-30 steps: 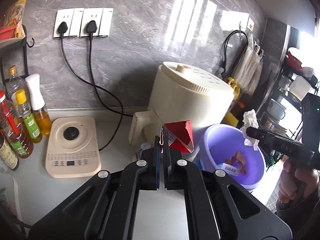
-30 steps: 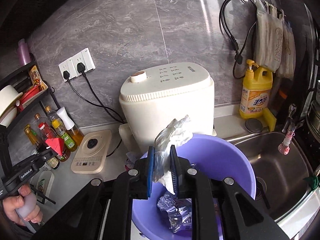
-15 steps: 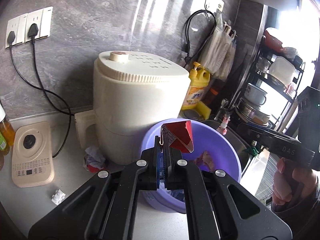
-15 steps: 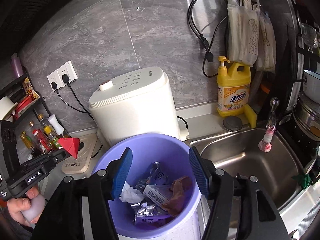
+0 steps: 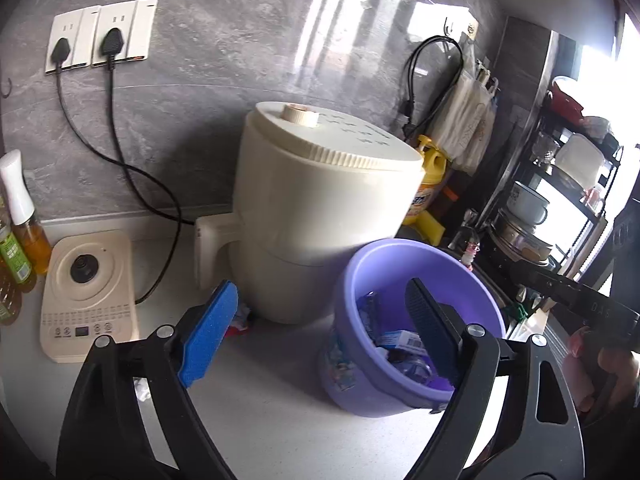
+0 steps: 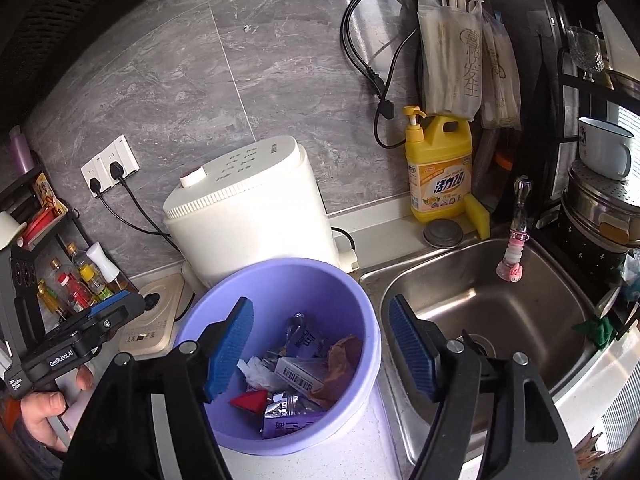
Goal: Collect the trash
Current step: 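Move both tools toward the white plastic piece and crumpled wrapper by the air fryer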
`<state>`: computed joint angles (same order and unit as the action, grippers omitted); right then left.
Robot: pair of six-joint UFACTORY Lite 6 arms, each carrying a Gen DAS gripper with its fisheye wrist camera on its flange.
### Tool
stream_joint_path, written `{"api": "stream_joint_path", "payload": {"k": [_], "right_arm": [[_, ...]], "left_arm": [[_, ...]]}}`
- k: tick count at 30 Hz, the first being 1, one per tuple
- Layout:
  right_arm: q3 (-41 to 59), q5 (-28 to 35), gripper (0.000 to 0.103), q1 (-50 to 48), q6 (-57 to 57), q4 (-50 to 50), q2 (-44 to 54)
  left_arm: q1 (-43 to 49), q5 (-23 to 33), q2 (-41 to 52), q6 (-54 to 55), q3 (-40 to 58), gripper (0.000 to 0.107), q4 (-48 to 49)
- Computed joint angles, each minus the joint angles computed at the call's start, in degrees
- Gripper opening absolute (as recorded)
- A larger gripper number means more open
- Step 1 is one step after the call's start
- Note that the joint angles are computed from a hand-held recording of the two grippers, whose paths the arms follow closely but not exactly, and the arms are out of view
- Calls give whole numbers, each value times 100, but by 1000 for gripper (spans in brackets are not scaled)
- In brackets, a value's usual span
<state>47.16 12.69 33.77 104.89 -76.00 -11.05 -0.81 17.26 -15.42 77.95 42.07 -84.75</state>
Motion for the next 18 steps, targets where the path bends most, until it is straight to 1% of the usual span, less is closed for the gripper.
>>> {"api": "stream_joint_path", "payload": {"k": [3,5,6,10,13,18], "right_arm": [[223,214,78,403,371,-196,222],[416,393,82,699,436,-201,435],[521,484,84,827,378,-116,549],[826,860,95,1294,445,131,898],[1046,1090,95,1587,475,334,1141],[1302,1369,95,2008,579,500,1450]], "left_arm": [[653,333,-240,-341,-180,95,595],[1069,635,-343,-438,-260,97,877],[1261,787,-389,-454,-292,97,1008],[1900,1238,-581,-374,-447,97,1378],[2350,1548,-657,-265,-539,97,1564],[3013,2041,-513,116,-567,97,1789]]}}
